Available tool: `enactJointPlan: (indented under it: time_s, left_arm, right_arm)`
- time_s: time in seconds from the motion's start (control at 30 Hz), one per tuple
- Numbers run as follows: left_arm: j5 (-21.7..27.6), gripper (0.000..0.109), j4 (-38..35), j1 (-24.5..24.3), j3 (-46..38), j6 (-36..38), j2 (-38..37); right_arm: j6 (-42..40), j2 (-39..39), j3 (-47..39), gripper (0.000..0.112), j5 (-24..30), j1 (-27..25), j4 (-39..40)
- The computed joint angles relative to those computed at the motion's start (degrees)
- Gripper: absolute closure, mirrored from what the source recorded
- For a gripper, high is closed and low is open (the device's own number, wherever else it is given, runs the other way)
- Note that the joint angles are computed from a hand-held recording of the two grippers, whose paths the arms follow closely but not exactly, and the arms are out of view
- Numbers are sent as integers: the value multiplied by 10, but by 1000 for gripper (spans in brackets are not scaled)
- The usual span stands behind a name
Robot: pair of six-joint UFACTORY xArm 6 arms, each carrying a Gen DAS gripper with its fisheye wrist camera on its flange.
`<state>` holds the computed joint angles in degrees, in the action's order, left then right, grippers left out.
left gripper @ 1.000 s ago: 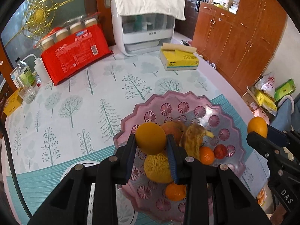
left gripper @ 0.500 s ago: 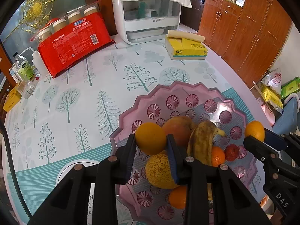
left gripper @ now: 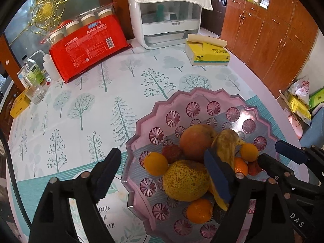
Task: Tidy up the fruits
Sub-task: 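Open both tools to drop the oranges into the bowl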
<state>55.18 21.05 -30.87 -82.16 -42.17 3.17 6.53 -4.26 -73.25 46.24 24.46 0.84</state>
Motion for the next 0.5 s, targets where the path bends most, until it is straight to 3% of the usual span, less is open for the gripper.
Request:
enactJointPlan:
  time_s: [0.2,0.5]
  left_arm:
    - [4,16,10,-3,14,-23,-15]
    - [7,15,15,-5,49,-64,-56]
  right_arm:
    - [-5,-2,1,69,3,0,5]
    - [-8,-14,12,69,6,8,13]
